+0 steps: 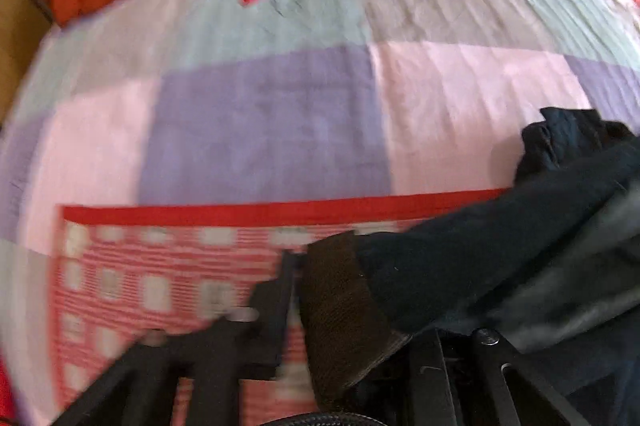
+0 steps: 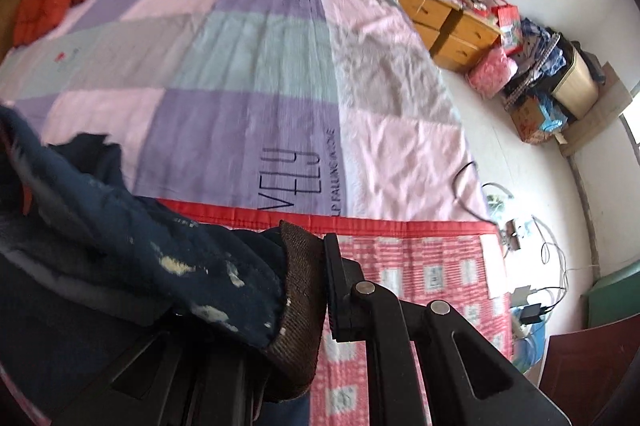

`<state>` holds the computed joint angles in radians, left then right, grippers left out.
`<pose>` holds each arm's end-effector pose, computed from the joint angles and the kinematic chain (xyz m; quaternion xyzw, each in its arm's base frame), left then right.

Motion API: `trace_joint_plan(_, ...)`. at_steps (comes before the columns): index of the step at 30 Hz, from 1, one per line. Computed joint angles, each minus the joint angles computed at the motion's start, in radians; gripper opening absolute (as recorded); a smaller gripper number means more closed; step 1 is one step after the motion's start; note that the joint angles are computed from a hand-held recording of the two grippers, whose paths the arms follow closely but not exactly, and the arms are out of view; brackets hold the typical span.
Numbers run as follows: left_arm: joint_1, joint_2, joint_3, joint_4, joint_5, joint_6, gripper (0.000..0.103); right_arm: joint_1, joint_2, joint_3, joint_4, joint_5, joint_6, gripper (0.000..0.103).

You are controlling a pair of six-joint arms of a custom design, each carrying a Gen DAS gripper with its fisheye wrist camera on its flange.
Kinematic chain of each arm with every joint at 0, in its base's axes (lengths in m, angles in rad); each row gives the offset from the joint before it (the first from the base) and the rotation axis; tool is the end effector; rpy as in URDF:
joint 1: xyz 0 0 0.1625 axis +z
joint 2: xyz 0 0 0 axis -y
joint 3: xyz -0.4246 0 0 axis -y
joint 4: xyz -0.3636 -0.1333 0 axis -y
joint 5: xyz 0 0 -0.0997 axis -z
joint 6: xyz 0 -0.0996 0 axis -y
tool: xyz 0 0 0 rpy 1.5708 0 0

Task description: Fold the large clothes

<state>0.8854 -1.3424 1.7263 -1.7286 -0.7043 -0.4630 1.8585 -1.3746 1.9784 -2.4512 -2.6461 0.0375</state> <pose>-0.1646 -0.5319 0.3547 0.1471 0.8910 -0.1406 0.4059 0.1831 -0.4578 0.3542 0.0361 -0.8529 0.1990 0.4814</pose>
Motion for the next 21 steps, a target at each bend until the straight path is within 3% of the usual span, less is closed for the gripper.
trace_joint_plan(2, 0.023, 0.008, 0.038, -0.098, -0.044, 0.031, 0.041, -0.041, 0.032, 0.022, -0.093, 0.021, -0.033, 0.016)
trace_joint_plan(4, 0.050, 0.000, 0.056, -0.197, -0.133, 0.059, 0.051, -0.064, 0.063, 0.031, -0.165, 0.035, -0.072, 0.035)
trace_joint_plan(6, 0.077, -0.027, 0.076, -0.308, -0.231, 0.056, 0.067, -0.065, 0.085, 0.042, -0.262, 0.041, -0.132, 0.042)
trace_joint_plan(8, 0.112, -0.060, 0.080, -0.383, -0.348, 0.023, 0.072, -0.078, 0.051, 0.053, -0.339, 0.149, -0.146, 0.059)
trace_joint_plan(9, 0.127, -0.078, 0.081, -0.401, -0.398, 0.002, 0.075, -0.080, 0.023, 0.064, -0.366, 0.197, -0.143, 0.073)
trace_joint_plan(10, 0.144, -0.095, 0.084, -0.419, -0.453, -0.009, 0.082, -0.079, -0.014, 0.081, -0.399, 0.252, -0.151, 0.079)
trace_joint_plan(12, 0.175, -0.161, 0.107, -0.463, -0.565, -0.033, 0.088, -0.074, -0.088, 0.117, -0.406, 0.333, -0.157, 0.087)
trace_joint_plan(14, 0.192, -0.216, 0.116, -0.461, -0.592, -0.044, 0.098, -0.066, -0.177, 0.164, -0.399, 0.386, -0.144, 0.089)
trace_joint_plan(16, 0.180, -0.250, 0.097, -0.368, -0.523, -0.102, 0.099, -0.089, -0.305, 0.214, -0.340, 0.480, -0.049, 0.093)
trace_joint_plan(18, 0.097, -0.304, 0.113, -0.226, -0.351, -0.108, 0.099, -0.068, -0.375, 0.245, -0.289, 0.421, -0.012, 0.093)
trace_joint_plan(21, -0.031, -0.431, 0.230, -0.122, -0.233, -0.129, 0.099, -0.015, -0.470, 0.324, -0.224, 0.326, -0.022, 0.093)
